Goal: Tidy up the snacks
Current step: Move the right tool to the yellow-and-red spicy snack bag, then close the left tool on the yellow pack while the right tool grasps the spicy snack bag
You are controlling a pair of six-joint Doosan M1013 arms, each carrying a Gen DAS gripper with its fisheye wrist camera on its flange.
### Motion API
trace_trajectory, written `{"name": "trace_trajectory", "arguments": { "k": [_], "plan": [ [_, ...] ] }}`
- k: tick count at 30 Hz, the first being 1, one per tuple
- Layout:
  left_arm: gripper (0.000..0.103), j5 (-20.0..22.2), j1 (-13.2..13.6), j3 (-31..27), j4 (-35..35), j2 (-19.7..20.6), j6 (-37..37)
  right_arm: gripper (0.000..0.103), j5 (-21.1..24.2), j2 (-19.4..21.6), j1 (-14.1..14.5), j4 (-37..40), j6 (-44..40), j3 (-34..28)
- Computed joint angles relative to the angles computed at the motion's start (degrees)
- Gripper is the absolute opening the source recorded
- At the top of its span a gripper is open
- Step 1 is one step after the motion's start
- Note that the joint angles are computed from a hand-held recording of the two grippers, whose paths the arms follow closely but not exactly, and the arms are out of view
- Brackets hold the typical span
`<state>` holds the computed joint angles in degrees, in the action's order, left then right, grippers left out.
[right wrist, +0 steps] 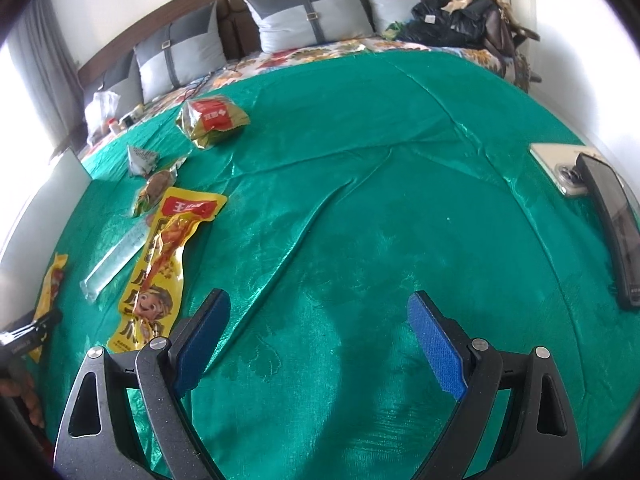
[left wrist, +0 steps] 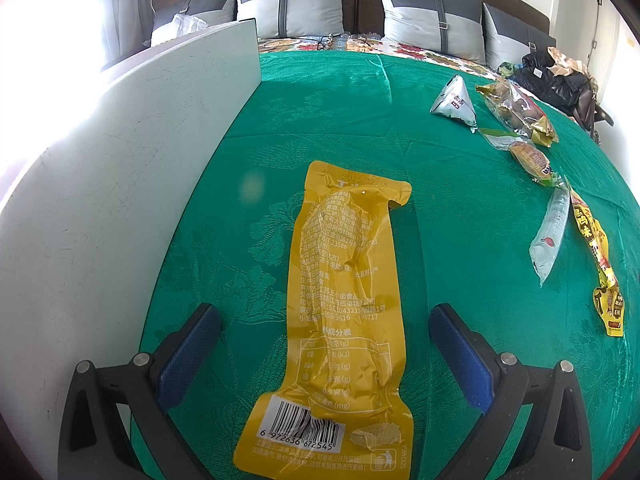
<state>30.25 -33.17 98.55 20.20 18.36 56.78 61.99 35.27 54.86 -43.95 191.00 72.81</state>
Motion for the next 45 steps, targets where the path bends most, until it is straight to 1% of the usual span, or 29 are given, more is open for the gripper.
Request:
{"name": "trace_trajectory", "arguments": {
  "k": [9, 35, 37, 39, 41, 43, 44, 45],
  "plan": [
    [0.103, -0.02, 0.02, 0.0, -0.01, 0.0, 0.02, 0.092, -1.05, -0.27, -0.24, 0.82, 0.65, 0.6],
    [0.103, -0.11, 0.04, 0.05, 0.03, 0.02, -0.04, 0.093, -0.18, 0.47, -0.23, 1.34, -1.56, -0.67],
    [0.103, -0.11, 0.05, 0.07, 0.04, 0.02, -0.06, 0.093, -1.2, 0.1, -0.32, 1.06, -0.92, -0.05],
    [0.103, 0.52, 0.04, -0.29, -0.62, 0.15, 0.71, 0.093, -3.24, -0.71, -0.48, 0.52, 1.13, 1.29],
    [0.103, 3.45, 0.43, -1.72, -5.55, 0.51, 6.49, 0.093, -7.48, -1.94, -1.03, 1.51, 2.3, 2.89],
    [0.103, 6.79, 0.8, -3.4, -10.16, 1.09, 12.71, 0.093, -13.02, -2.72, -1.67, 3.32, 1.56, 3.39],
    [0.103, 7.85, 0.88, -4.0, -11.32, 1.34, 14.79, 0.093, -14.02, -2.35, -1.79, 4.24, -0.46, 2.23],
    [0.102, 8.57, 0.82, -4.52, -11.42, 1.6, 15.83, 0.093, -13.15, -1.29, -1.89, 6.0, -4.47, -0.12]
  ]
}}
